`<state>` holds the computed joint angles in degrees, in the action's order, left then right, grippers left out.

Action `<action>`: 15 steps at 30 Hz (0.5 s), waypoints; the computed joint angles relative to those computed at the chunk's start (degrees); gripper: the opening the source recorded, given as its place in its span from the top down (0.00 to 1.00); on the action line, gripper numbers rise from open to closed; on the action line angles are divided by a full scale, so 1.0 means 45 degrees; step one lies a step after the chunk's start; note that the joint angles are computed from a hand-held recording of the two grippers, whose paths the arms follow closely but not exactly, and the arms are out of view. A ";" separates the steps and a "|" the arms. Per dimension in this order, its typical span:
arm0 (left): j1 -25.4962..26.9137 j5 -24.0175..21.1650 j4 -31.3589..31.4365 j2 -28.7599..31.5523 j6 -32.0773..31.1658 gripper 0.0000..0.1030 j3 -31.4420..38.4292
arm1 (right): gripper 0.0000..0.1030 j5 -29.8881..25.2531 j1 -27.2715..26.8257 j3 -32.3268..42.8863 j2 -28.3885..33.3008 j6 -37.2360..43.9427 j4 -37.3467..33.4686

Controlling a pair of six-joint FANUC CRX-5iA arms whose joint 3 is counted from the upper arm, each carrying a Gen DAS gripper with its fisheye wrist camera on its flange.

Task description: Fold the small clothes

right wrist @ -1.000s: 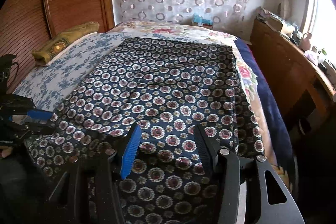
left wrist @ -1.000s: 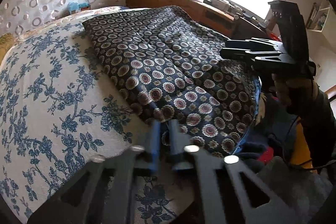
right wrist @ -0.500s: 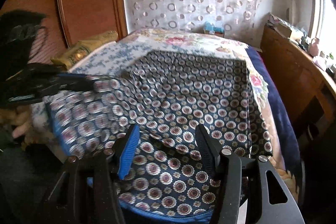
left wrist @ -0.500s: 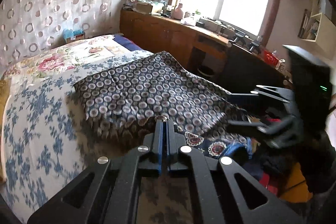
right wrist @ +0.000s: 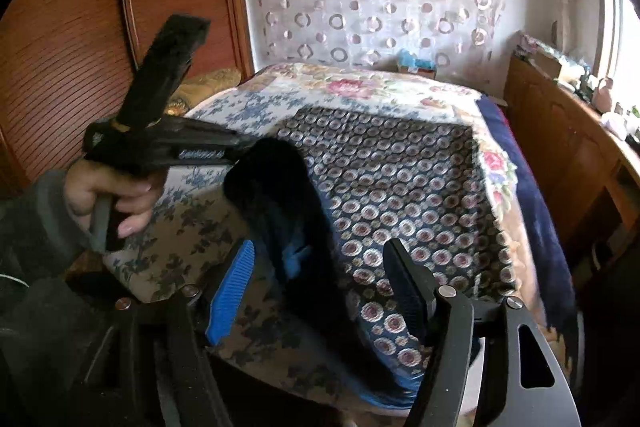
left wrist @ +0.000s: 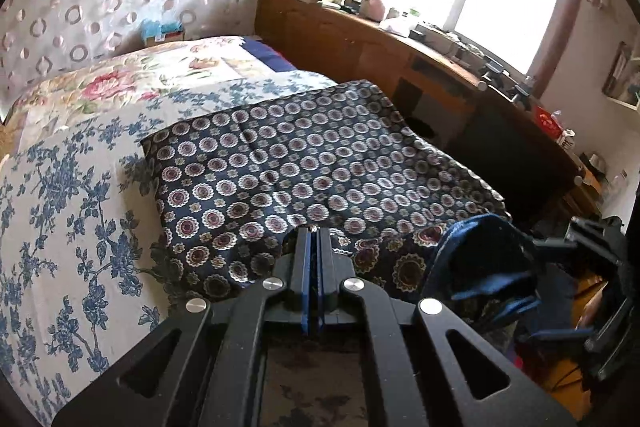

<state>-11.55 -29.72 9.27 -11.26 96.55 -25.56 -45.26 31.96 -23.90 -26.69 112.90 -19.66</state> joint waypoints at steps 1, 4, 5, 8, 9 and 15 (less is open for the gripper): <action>0.0027 0.0031 0.0016 -0.0037 0.0012 0.97 -0.0053 | 0.32 -0.0014 0.0140 -0.0049 0.0075 -0.0158 0.0204; 0.0107 0.0111 0.0023 -0.0205 0.0080 0.97 -0.0205 | 0.32 0.0274 0.0464 -0.0315 0.0396 -0.0798 0.1140; 0.0122 0.0141 -0.0012 -0.0243 0.0131 0.97 -0.0230 | 0.32 0.0332 0.0466 -0.0357 0.0528 -0.1048 0.1403; 0.0158 0.0161 -0.0189 -0.0386 0.0291 0.97 -0.0265 | 0.32 0.0349 -0.0024 -0.0165 0.1052 -0.1119 0.1362; 0.0162 0.0167 -0.0269 -0.0435 0.0374 0.97 -0.0268 | 0.32 0.0334 -0.0207 -0.0096 0.1167 -0.0993 0.1245; 0.0255 0.0298 -0.0498 -0.0801 0.0643 0.97 -0.0375 | 0.62 -0.0759 -0.1967 0.1124 0.2062 0.1338 -0.1337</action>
